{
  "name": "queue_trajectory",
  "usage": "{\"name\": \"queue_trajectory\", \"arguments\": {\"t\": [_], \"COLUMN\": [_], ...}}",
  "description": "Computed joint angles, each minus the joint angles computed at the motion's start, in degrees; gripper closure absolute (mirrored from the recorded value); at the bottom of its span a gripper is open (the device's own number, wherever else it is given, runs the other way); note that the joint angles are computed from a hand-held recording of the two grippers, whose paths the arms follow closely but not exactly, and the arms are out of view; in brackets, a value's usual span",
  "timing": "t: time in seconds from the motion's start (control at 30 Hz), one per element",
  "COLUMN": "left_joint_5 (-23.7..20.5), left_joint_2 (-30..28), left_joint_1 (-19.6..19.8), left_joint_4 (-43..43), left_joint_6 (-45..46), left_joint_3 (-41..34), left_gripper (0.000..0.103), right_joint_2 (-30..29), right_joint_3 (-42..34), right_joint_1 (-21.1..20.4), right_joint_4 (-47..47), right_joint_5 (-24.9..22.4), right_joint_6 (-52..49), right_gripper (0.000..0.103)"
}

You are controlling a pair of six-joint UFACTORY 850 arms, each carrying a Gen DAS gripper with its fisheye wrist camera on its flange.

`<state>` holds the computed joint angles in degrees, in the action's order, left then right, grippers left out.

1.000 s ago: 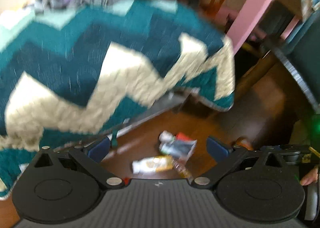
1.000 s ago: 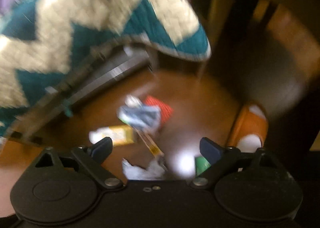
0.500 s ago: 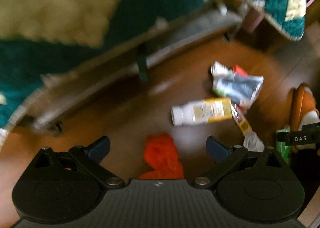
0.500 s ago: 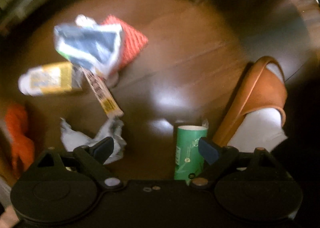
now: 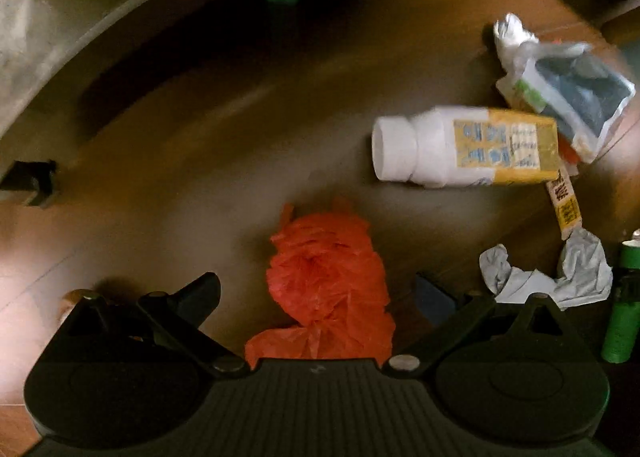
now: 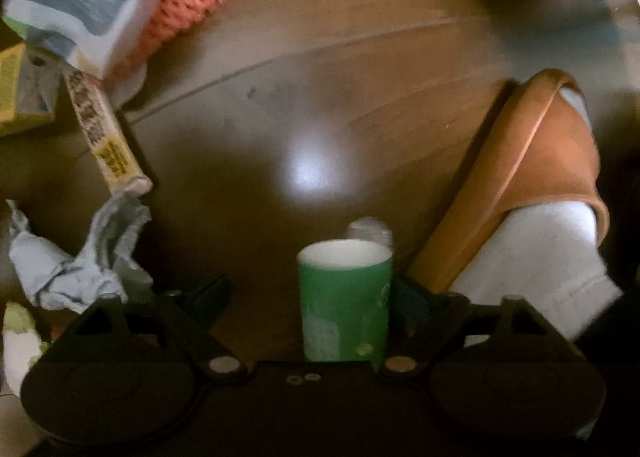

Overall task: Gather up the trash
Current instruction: 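Grasp the red plastic bag with left while right grasps the green paper cup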

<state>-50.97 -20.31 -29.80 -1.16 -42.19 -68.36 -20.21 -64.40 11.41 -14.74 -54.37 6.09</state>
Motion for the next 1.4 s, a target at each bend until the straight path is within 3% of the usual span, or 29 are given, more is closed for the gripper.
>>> {"name": "queue_trajectory", "arguments": {"t": [0.13, 0.2, 0.27, 0.3, 0.6, 0.87, 1.2, 1.4], "left_joint_5": [2.2, 2.6, 2.7, 2.8, 5.4, 1.3, -4.6, -7.3], "left_joint_2": [-0.8, -1.3, -1.8, -2.0, 1.2, 5.2, 9.9, 11.3], "left_joint_1": [0.2, 0.2, 0.4, 0.6, 0.9, 0.4, -4.9, -10.3], "left_joint_4": [-2.3, -3.2, -5.0, -5.9, -4.8, -2.0, 7.4, 16.7], "left_joint_6": [2.6, 3.9, 5.2, 5.7, 4.6, 3.6, -4.6, -13.8], "left_joint_3": [0.7, 0.8, 0.9, 1.0, 2.6, -2.6, -13.5, -19.9], "left_gripper": [0.003, 0.014, 0.037, 0.04, 0.046, 0.046, 0.046, 0.046], "right_joint_2": [-0.4, -0.1, 0.1, -0.4, 0.8, 5.6, 15.4, 20.8], "right_joint_3": [0.7, 1.0, 0.8, 0.1, -2.4, -9.4, -12.3, -16.9], "right_joint_1": [-0.2, -0.1, -0.2, -0.1, 2.3, 3.1, 0.9, -1.7], "right_joint_4": [-0.5, -0.3, 0.8, 1.2, 1.5, 6.1, 18.5, 27.9], "right_joint_5": [0.4, 0.9, 0.8, 0.4, -1.5, -2.0, 2.9, 2.0], "right_joint_6": [-0.5, -0.9, -2.5, -2.8, -4.1, -7.8, -19.5, -28.8], "right_gripper": [0.031, 0.033, 0.049, 0.05, 0.051, 0.054, 0.055, 0.055]}}
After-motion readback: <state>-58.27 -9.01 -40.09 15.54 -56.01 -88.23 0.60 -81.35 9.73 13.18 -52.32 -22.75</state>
